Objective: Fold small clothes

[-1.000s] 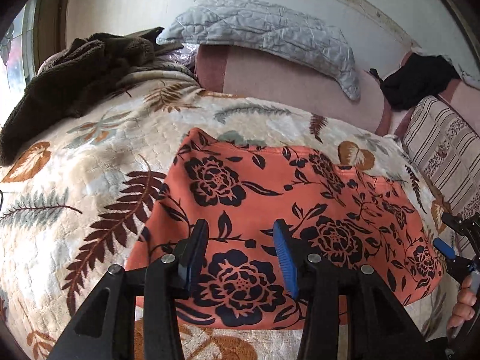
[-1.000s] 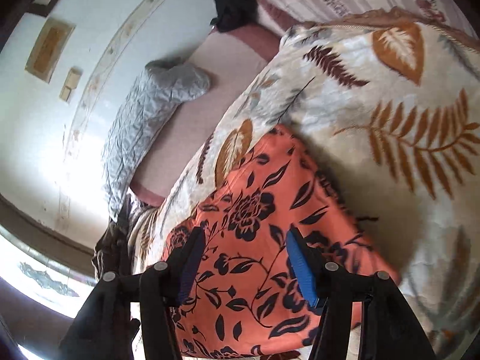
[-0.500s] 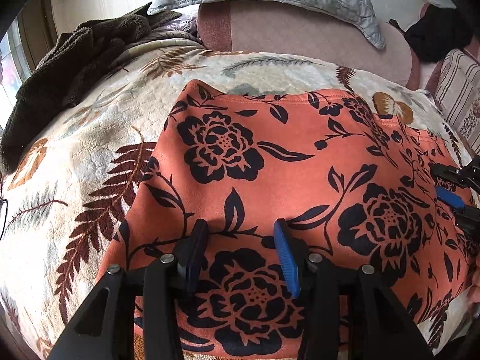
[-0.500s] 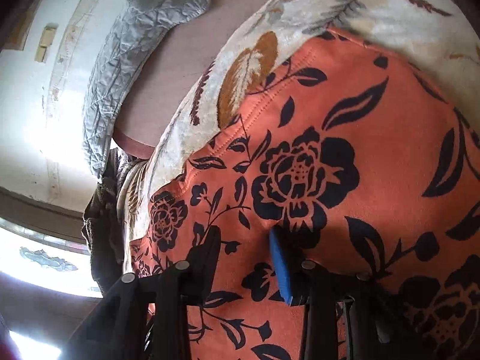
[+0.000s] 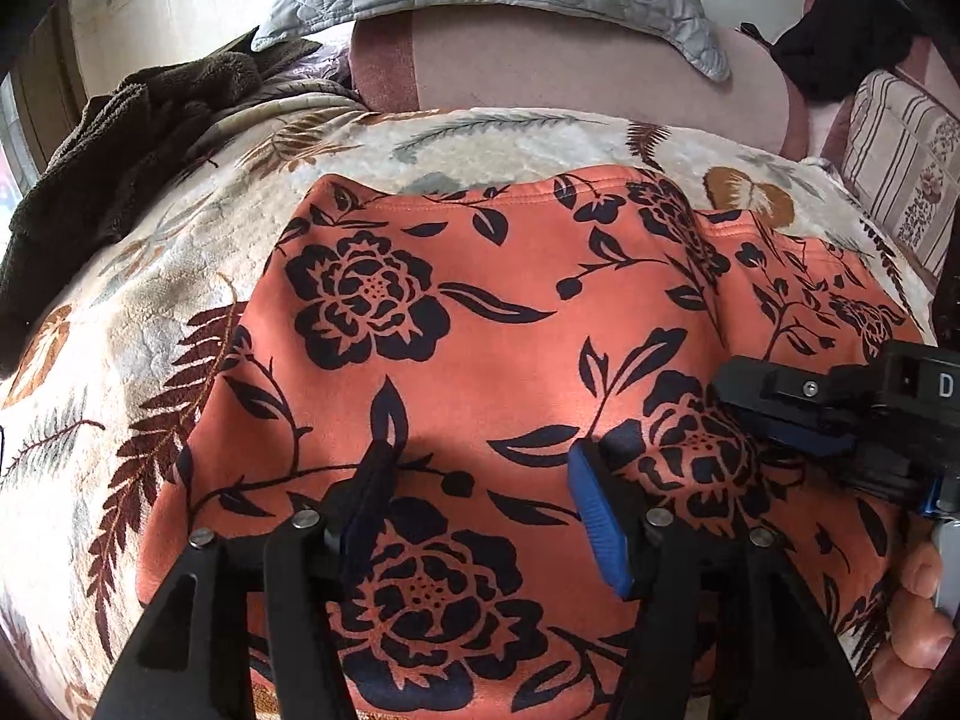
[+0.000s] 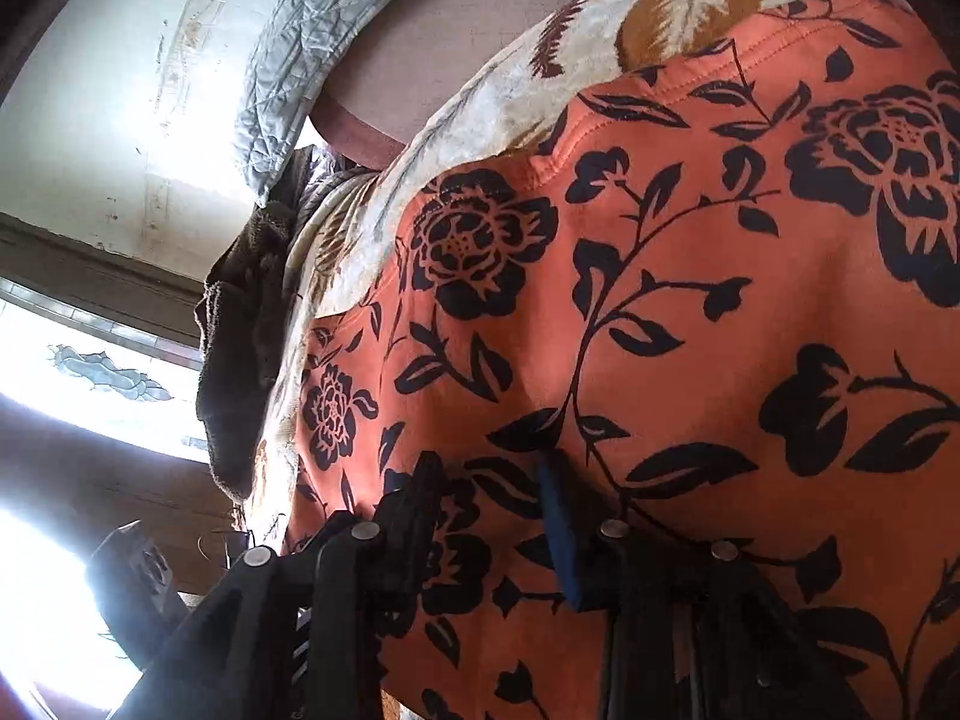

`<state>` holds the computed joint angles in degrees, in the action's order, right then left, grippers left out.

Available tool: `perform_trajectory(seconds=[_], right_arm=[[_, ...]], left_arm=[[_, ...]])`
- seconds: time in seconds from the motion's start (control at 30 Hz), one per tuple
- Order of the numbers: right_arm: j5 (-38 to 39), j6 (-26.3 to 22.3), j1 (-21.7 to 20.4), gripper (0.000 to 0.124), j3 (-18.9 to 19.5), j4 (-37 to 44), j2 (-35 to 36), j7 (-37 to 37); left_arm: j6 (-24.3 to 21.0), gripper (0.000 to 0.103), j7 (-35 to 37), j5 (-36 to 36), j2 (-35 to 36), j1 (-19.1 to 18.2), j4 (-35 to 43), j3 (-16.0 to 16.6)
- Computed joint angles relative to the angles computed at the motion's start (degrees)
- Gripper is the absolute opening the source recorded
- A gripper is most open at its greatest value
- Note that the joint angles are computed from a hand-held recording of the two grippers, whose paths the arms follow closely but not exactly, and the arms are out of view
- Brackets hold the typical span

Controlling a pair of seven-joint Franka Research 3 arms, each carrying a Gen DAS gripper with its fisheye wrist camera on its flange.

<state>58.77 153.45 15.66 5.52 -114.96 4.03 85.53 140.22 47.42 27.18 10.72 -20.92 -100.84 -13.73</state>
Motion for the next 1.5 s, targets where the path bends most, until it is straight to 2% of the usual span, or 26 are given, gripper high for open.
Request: perform_trajectory(seconds=[0.1,0.2,0.27,0.37,0.43,0.47,0.53,0.57,0.63,0.7,0.8,0.83,0.9,0.97,1.03,1.1,1.2,1.3,1.5], right_arm=[[-1.07,0.59,0.09,0.036,-0.24,-1.78,-2.15,0.60],[0.54,2.85,0.16,0.038,-0.96,-5.69,-6.47,0.29],[-2.58,6.37,0.12,0.038,-1.43,-9.21,-10.12,3.60],[-12.38,10.84,-1.73,0.038,-1.60,-14.26,-14.69,14.43],[-23.82,9.99,-5.81,0.038,-0.33,-17.06,-16.85,26.47],[-28.06,8.20,-7.61,0.038,0.00,-17.83,-17.30,31.53],[-30.87,2.34,-8.32,0.037,-1.68,-17.36,-16.65,35.69],[-28.27,2.34,-7.03,0.037,-3.25,-17.48,-16.40,34.14],[-27.24,5.12,-6.16,0.037,-4.17,-18.29,-17.37,32.87],[-29.27,9.77,-6.51,0.038,-3.73,-18.63,-17.69,32.82],[-37.29,15.16,-10.50,0.038,-1.27,-18.43,-16.50,40.30],[-37.60,16.28,-10.62,0.039,-1.77,-18.27,-15.89,41.13],[-38.03,15.84,-10.69,0.039,-3.04,-16.96,-14.17,41.42],[-41.49,13.66,-12.39,0.039,-3.06,-15.65,-12.50,44.94],[-38.20,12.15,-11.09,0.037,-4.95,-14.01,-10.13,43.18],[-34.21,13.66,-10.21,0.037,-6.11,-14.15,-9.58,40.91],[-26.09,14.99,-8.15,0.037,-7.27,-15.30,-10.96,35.23],[-19.17,14.67,-5.77,0.038,-8.02,-16.66,-13.70,28.39],[-20.59,12.42,-3.96,0.038,-5.92,-19.93,-19.88,25.36]], left_arm=[[1.50,0.064,1.32,-3.52,-1.15,1.18,-1.07,-0.20],[2.82,0.064,-2.30,0.13,-3.22,1.11,-2.79,0.70],[2.28,0.064,-5.49,4.05,-4.71,1.20,-3.70,1.21],[-3.17,0.064,-9.85,9.08,-5.56,1.58,-3.69,1.41],[-8.48,0.065,-8.22,6.66,-4.32,2.29,-2.42,1.11],[-10.30,0.065,-6.70,4.43,-3.49,1.81,-2.00,1.98],[-7.29,0.068,-7.68,2.89,-4.60,3.57,-4.35,1.18],[-7.41,0.068,-7.27,2.64,-4.86,3.70,-4.37,1.05],[-5.78,0.068,-5.73,1.64,-5.82,4.13,-5.25,0.85],[-1.27,0.068,-6.39,0.75,-7.58,4.71,-7.53,0.90],[4.12,0.077,-6.77,1.16,-8.84,5.18,-9.04,0.73],[4.89,0.079,-7.03,2.01,-8.86,5.17,-9.03,0.61],[4.92,0.083,-5.58,1.59,-7.79,4.98,-7.67,0.21],[3.44,0.085,-1.67,-1.56,-5.46,4.68,-5.13,-0.29],[-0.47,0.085,0.62,-3.54,-2.86,4.00,-2.03,-0.56],[-4.33,0.086,0.66,-2.53,-0.86,2.76,0.37,-0.38],[-4.99,0.089,-2.25,4.03,-1.01,0.71,0.02,0.44],[-4.07,0.091,-4.05,5.33,-1.54,0.56,-1.19,0.65],[-3.90,0.092,-5.16,6.26,-1.79,0.64,-1.67,0.53]])
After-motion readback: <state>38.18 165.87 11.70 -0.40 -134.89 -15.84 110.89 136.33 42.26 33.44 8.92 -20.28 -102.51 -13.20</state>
